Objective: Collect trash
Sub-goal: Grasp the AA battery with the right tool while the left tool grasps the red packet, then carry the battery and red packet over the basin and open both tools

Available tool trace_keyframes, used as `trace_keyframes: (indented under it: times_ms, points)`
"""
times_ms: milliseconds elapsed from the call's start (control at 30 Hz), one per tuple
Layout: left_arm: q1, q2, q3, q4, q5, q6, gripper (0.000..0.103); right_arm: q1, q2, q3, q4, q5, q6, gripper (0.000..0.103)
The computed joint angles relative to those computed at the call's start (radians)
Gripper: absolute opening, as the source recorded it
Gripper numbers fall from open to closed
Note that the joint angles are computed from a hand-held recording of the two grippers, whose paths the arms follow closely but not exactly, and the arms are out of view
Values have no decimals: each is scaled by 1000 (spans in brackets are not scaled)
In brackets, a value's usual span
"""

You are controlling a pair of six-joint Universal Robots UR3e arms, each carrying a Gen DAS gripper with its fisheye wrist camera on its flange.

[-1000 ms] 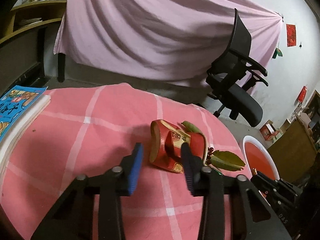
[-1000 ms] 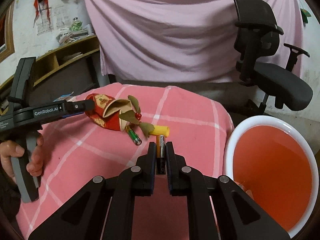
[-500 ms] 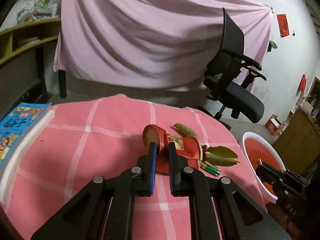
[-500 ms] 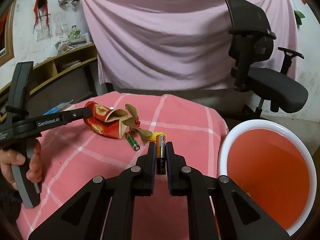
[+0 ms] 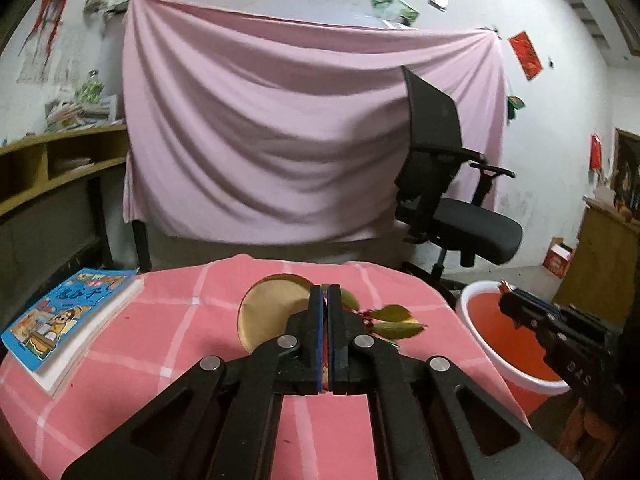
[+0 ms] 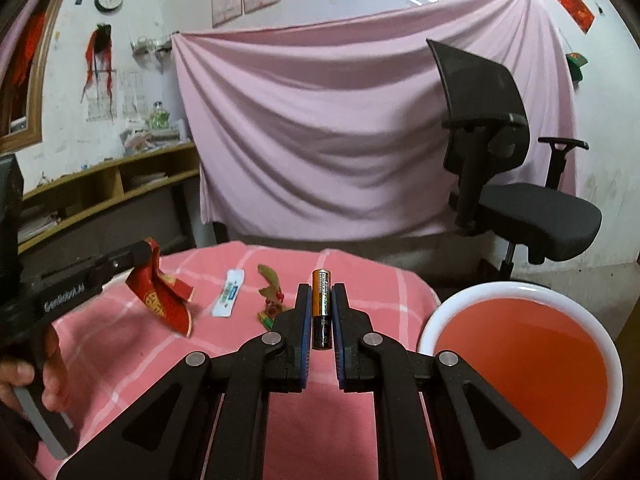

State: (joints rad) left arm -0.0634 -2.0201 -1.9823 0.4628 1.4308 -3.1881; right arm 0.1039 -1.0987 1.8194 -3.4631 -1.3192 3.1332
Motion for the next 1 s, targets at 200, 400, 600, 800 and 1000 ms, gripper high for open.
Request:
trace_keyframes:
  times_ms: [200, 400, 600, 800, 1000]
  points:
    - [-24, -14, -18, 88, 16, 16, 0, -16, -2, 30, -62, 15, 30, 8]
    - [-59, -32, 18, 123, 21, -13, 0, -41, -16, 93, -183, 10, 84, 8]
    - [-127, -67, 122, 105, 26, -41, 0, -93, -52, 160, -264, 12, 141, 8]
    - [-202, -125, 263, 41, 22, -91, 0, -168, -100, 239, -305, 11, 185, 8]
    - [-250, -186, 407, -95, -22, -145, 0, -271, -146, 325, -318, 44, 226, 8]
